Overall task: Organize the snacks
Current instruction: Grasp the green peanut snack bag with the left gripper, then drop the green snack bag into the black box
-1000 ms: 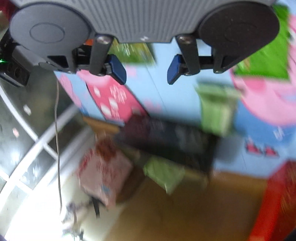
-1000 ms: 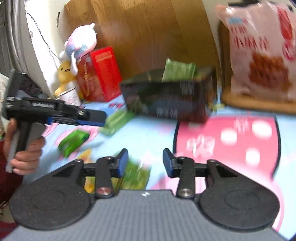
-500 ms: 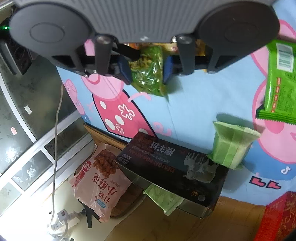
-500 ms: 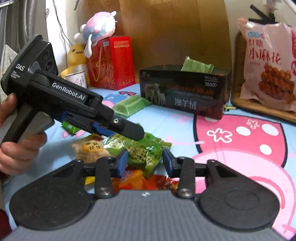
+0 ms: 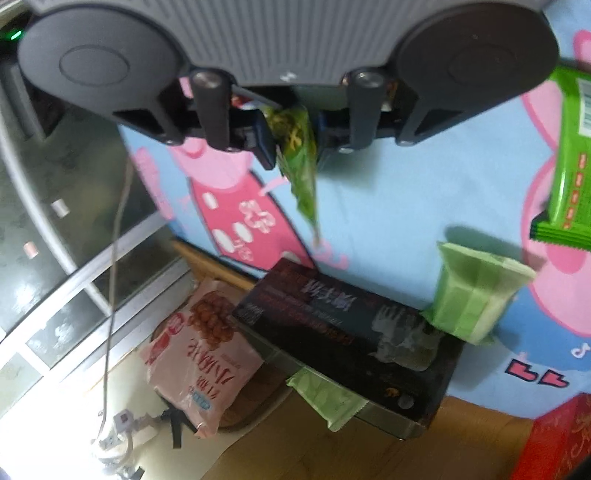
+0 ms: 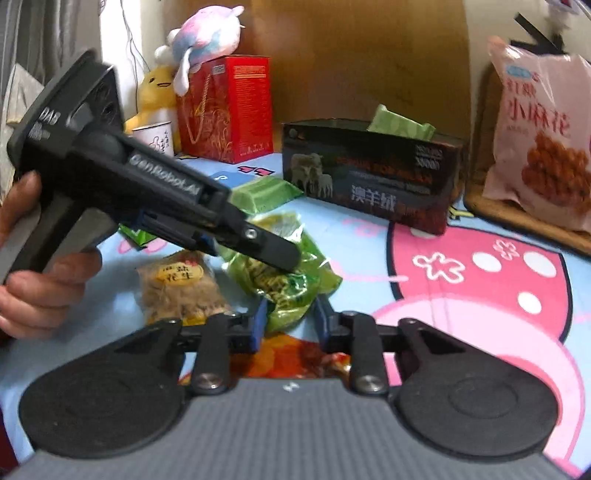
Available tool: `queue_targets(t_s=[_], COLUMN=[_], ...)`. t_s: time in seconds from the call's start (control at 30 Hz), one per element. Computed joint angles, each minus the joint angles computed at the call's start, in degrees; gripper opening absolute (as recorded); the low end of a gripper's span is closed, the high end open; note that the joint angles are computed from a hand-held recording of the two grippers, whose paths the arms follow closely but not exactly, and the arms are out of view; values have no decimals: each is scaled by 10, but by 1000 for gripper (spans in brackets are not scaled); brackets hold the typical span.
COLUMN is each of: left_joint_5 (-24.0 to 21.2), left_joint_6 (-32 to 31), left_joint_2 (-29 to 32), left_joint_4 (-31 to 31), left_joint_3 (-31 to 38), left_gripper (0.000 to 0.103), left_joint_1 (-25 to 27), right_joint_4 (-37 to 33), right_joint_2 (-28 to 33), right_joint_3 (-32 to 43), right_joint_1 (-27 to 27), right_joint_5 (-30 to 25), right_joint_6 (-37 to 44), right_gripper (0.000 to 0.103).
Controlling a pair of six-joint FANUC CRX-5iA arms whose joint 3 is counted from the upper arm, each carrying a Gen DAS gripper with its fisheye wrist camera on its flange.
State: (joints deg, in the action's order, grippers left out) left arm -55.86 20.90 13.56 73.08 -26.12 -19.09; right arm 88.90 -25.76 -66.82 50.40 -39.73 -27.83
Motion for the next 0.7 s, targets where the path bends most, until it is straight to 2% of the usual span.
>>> queue_targets(t_s=[0.13,0.2,0.37,0.4,0.5,0.53,0.57,0.6,0.67,0.7], left_joint_5=[-7,3,50,66,145,167,167,152,135,134], left_joint_6=[-22,-40,-58,-55,-22,-2,-4,-32,-78,-89], left_joint_2=[-8,-10,23,33,62,64,65,62,49,41], left_joint_4=[29,43,66,66,30,10,13,47,102,115], left_joint_3=[10,27,106,123,169,176,175,163,132,118], left_gripper=[18,18,20,22,40,38,38,38,38,38], left_joint_1=[0,-7,-31,-37,-54,-55,-50,-43,-27,-18], right_joint_4=[68,119,277,304,357,349,339,359,471,502], right_joint_2=[17,20,41,53,90,100,105,98,67,56], right_joint_3=[4,11,65,81,129,136,139,136,125,117], right_joint_1=[-11,-48,-215,-248,-330,-335,-340,-354,-399,-406], right_joint_5=[-41,-35,48,68,127,123,121,139,192,202], right_joint_6=[-28,-35,-42,-46,-55,-54,-65,-99,-206,-234], right_gripper=[28,28,28,28,32,34,35,35,35,35])
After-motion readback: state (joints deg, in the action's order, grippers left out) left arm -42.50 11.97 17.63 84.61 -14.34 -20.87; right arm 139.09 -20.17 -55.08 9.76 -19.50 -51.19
